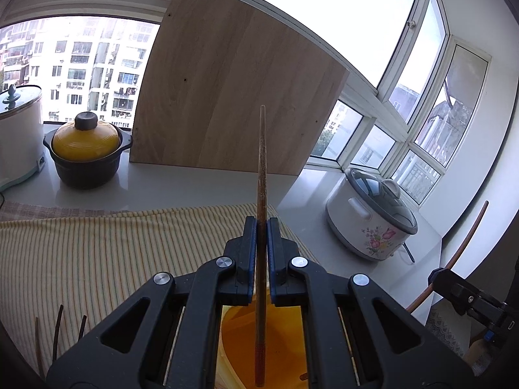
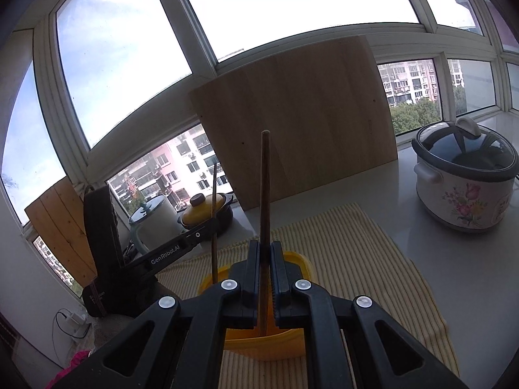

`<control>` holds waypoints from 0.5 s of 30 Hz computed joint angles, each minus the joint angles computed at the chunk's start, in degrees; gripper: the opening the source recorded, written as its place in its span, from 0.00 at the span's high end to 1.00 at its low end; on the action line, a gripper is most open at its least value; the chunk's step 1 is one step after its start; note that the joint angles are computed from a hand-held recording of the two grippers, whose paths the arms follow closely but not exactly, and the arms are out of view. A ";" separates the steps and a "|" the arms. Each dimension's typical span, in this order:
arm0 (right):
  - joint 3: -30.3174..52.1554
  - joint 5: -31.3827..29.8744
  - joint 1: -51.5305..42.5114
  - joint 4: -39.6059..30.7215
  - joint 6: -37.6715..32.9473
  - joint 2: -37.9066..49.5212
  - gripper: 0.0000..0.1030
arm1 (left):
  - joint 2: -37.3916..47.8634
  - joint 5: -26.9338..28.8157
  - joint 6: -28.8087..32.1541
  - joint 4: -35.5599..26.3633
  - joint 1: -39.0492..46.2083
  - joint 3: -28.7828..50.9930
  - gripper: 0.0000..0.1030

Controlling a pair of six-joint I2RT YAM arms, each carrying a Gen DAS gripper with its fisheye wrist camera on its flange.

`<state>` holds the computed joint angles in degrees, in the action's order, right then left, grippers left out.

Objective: Organize utensils
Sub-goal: 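Lift the chopsticks upright and carry both tools over the yellow container, then open both tools to drop the chopsticks into the yellow container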

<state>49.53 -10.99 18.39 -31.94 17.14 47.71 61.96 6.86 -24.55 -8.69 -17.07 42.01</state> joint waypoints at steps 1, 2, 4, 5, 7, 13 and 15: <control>-0.44 -0.11 0.02 0.18 0.09 0.19 0.96 | -0.42 0.48 0.13 -0.45 0.13 -0.22 0.96; -0.85 -0.23 0.08 0.35 0.20 0.42 0.96 | -0.95 0.71 0.39 -0.86 0.19 -0.52 0.96; -1.70 -0.22 0.46 0.78 0.41 0.78 0.96 | -2.18 0.77 1.12 -1.74 0.15 -1.16 0.96; -2.01 -0.06 0.78 0.97 0.49 0.99 0.96 | -2.65 0.79 1.42 -2.21 0.17 -1.38 0.96; -2.55 0.45 1.56 1.37 0.77 1.44 0.96 | -3.64 0.97 1.70 -3.03 0.25 -1.85 0.96; -3.57 1.79 3.43 1.91 1.46 2.59 0.96 | -6.51 2.01 2.14 -5.25 -0.67 -2.97 0.96; -3.63 2.53 4.36 1.89 1.74 2.92 0.95 | -7.53 2.14 2.13 -5.88 -1.07 -3.33 0.96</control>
<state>45.90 -8.46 22.75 -30.05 18.87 50.62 54.43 9.01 -22.42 -14.57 -18.14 38.67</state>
